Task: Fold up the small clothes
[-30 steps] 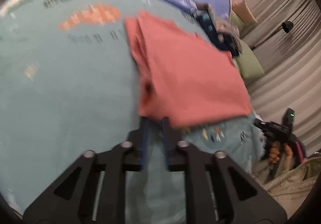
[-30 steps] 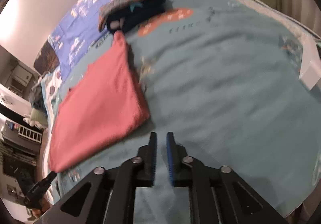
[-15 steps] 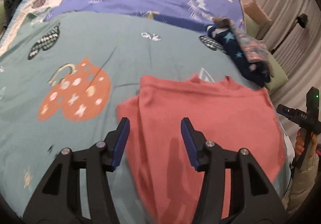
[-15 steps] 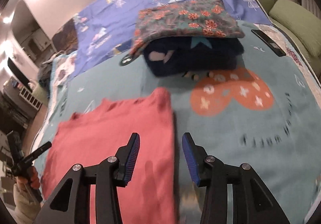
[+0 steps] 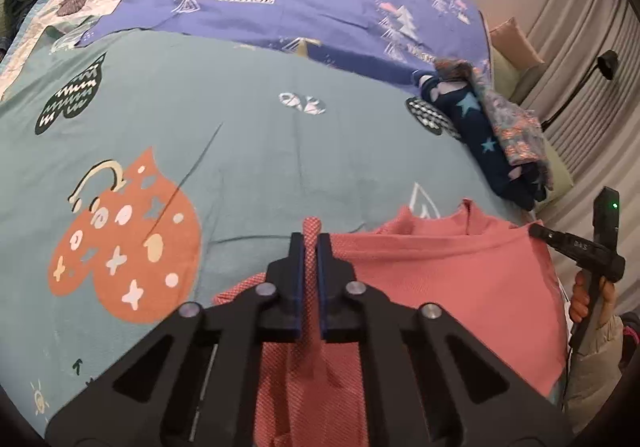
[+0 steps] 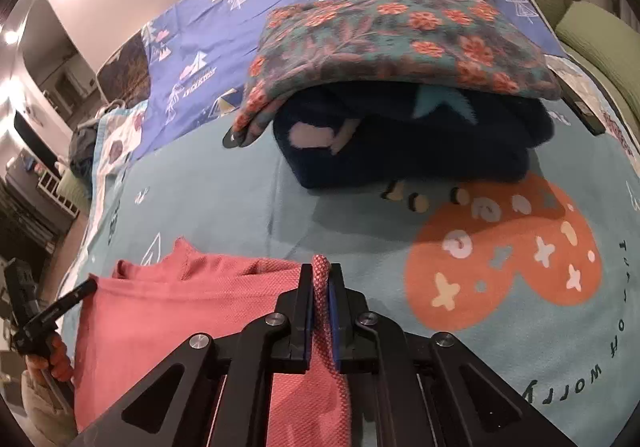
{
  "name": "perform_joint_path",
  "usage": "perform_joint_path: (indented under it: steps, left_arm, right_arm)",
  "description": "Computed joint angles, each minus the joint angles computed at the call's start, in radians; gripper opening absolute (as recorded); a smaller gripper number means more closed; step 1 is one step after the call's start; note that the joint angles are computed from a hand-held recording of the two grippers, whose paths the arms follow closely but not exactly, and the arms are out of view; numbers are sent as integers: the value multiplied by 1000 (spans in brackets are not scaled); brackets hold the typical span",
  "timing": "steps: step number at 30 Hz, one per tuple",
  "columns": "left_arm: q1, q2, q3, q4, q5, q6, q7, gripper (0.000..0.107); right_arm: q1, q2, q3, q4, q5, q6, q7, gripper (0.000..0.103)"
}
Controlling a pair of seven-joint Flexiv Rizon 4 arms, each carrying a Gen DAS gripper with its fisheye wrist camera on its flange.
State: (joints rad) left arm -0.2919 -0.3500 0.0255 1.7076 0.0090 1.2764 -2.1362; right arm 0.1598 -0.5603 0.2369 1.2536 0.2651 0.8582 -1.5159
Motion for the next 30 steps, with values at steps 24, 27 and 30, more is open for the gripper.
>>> perform_joint_path:
  steps: [24, 27, 30]
  left_arm:
    - [-50, 162, 70, 79, 315, -24, -269, 35]
    - [-28, 222, 3, 174, 263, 29, -210, 39]
    - [-18, 260, -60, 285, 143, 81, -133, 41]
  right_arm:
    - [81, 91, -74, 133, -220, 117, 142, 18]
    - [7, 177, 38, 189, -80, 82, -12, 18]
    - [-45, 249, 99, 247, 103, -9, -126, 19]
